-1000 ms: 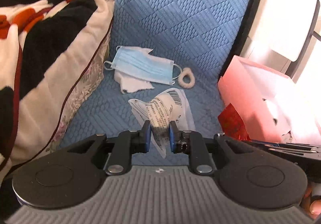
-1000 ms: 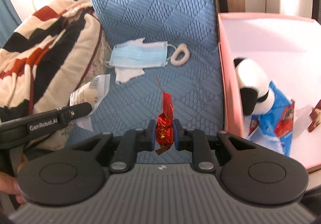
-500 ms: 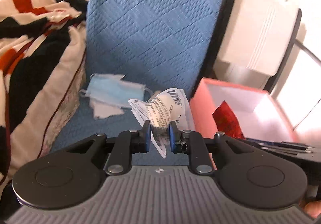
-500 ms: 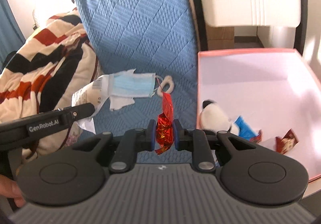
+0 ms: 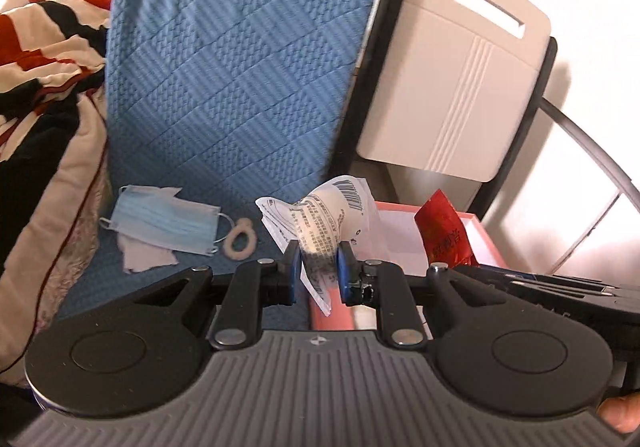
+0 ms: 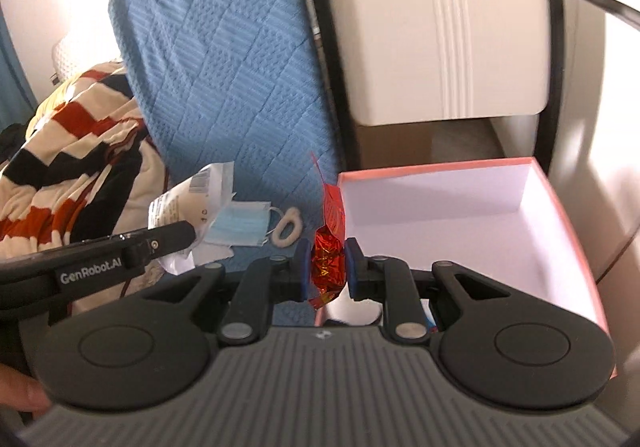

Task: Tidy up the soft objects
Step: 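Carry the clear packet and red foil packet with both grippers over the pink box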

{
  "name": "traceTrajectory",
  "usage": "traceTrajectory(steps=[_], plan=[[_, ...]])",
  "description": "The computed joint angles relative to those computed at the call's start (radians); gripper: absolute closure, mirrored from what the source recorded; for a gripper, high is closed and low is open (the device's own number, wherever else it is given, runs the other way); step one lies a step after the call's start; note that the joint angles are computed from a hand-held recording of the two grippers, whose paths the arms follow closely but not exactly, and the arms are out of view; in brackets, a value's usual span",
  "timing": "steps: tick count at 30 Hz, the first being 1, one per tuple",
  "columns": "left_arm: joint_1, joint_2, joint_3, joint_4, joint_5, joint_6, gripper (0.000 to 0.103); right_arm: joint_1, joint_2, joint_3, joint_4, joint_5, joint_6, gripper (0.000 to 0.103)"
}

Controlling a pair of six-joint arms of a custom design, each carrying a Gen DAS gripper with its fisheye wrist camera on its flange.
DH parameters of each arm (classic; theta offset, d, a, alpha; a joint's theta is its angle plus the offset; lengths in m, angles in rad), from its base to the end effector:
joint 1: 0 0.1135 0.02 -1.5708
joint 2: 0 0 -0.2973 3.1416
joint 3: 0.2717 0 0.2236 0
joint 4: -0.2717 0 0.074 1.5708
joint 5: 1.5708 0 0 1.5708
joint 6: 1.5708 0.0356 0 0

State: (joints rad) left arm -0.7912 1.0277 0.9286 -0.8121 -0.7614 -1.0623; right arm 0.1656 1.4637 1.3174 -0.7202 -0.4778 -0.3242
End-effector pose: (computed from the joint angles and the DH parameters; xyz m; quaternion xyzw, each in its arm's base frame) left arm 0.1214 -0.0878 0.3276 -0.2379 0.8541 -0.0294 0.4617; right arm 0.2719 0.0620 0.3566 -0.3003 0.8650 0.1949 0.3517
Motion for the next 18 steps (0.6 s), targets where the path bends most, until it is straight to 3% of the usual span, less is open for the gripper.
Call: traceTrajectory(steps=[18], plan=[[0.05,0.259,0.028,0.307,0.127,0.141,0.081,-0.246,0.148,0.084,-0.003,-0.055,-0.117,0.082]])
